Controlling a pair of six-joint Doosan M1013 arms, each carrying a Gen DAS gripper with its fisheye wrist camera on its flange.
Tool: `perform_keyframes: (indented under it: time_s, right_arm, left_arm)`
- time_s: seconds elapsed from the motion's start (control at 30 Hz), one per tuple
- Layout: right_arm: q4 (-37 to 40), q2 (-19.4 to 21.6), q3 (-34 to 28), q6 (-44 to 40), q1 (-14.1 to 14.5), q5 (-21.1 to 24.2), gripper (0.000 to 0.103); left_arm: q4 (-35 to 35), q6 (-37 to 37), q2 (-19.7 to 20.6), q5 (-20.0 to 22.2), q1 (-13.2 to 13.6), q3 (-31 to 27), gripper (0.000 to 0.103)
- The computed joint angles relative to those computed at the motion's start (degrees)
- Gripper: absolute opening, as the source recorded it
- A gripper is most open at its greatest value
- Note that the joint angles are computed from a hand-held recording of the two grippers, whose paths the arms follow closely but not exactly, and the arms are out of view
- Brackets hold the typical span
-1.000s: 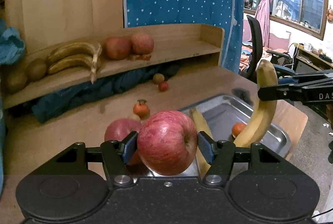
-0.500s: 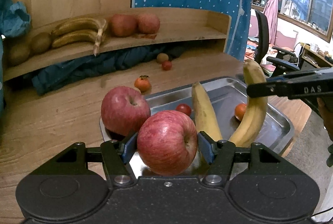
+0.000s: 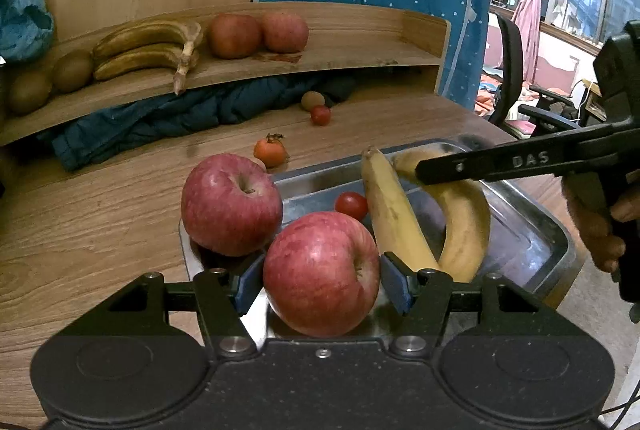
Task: Organize fruits
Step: 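Lower the apple onto the tray and open the left gripper while the right releases the banana, then withdraw both open grippers up from the steel tray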
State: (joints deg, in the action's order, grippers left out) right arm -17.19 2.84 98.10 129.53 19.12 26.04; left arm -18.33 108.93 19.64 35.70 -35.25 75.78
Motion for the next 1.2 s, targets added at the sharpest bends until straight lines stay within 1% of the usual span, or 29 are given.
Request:
perform_keyframes:
  time_s: [0.07,0.17,0.2,0.23,0.27,0.3,0.33,0.37,0.4,0.43,0.5,0.57,0.6,0.67,0.73,0.8,0.9,1.0,1.2]
  right_arm:
    - [-0.32,0.34,-0.09,0.53,0.04,0.00,0.043]
    - [-4.10,0.41,0.03,4.14,0.70,-0.07,0.047]
    - [-6.31,0.27,0.23,6.20,1.02,-0.14,0.050]
    - [-8.56,0.12,0.39,8.35,1.34,-0.05,0.056]
    - [-11.27,-0.19,0.72,11.07,1.73,-0.01,0.061]
    - [-13.62,-0.54,1.09,13.44,2.07,-0.04,0.063]
    - [-15.97,-1.05,1.57,15.74,2.42,-0.12,0.067]
    - [-19.14,-1.59,2.11,18.80,2.95,-0.10,0.073]
    - [-22.38,-1.99,2.47,21.83,3.54,0.24,0.076]
    - [-26.07,-2.52,3.01,25.18,4.21,0.64,0.081]
    - [-33.51,-3.58,4.11,31.68,5.71,1.58,0.086]
    - [-39.47,-4.55,5.12,37.17,7.14,2.79,0.093]
    - [-42.37,-5.07,5.71,39.87,7.88,3.37,0.095]
    - [-47.24,-5.95,6.70,44.41,9.42,5.10,0.100]
    - [-51.32,-6.68,7.65,48.25,11.06,7.14,0.102]
    - [-55.01,-7.38,8.73,51.86,12.70,9.16,0.103]
    - [-57.84,-8.30,10.24,55.22,14.91,12.00,0.103]
    - [-58.45,-8.81,11.39,56.60,16.96,14.84,0.103]
    - [-58.22,-8.88,13.11,56.95,21.07,20.25,0.103]
  left_arm:
    - [0.67,-0.52,-0.05,-0.27,-0.16,0.10,0.065]
    - [0.45,-0.55,-0.53,-1.47,-0.26,0.79,0.066]
    - [0.43,-0.52,-0.76,-1.98,-0.32,1.05,0.069]
    - [0.92,-0.87,-1.04,-2.64,-0.42,1.41,0.070]
    - [1.76,-1.50,-1.32,-3.47,-0.58,1.78,0.073]
    - [2.48,-2.09,-1.64,-4.27,-0.72,2.20,0.075]
    - [2.98,-2.56,-2.01,-5.05,-0.82,2.68,0.076]
    - [3.33,-3.00,-2.43,-5.99,-0.90,3.27,0.079]
    - [3.24,-3.24,-2.92,-7.04,-0.95,3.95,0.085]
    - [2.27,-2.77,-3.40,-8.08,-0.89,4.64,0.088]
    - [2.14,-3.39,-4.53,-10.73,-1.05,6.29,0.093]
    - [2.65,-4.18,-5.62,-13.15,-1.35,7.90,0.098]
    - [3.25,-4.98,-6.21,-14.43,-1.53,8.81,0.100]
    - [4.02,-6.11,-7.23,-16.34,-1.80,10.35,0.102]
    - [5.13,-7.65,-8.27,-18.02,-2.06,11.98,0.102]
    - [6.68,-9.30,-9.27,-19.08,-2.23,13.44,0.102]
    - [10.77,-13.03,-10.75,-20.37,-2.62,15.72,0.102]
    - [14.78,-16.46,-11.97,-21.21,-2.91,17.75,0.102]
    - [15.31,-17.07,-14.02,-22.67,-3.22,21.79,0.102]
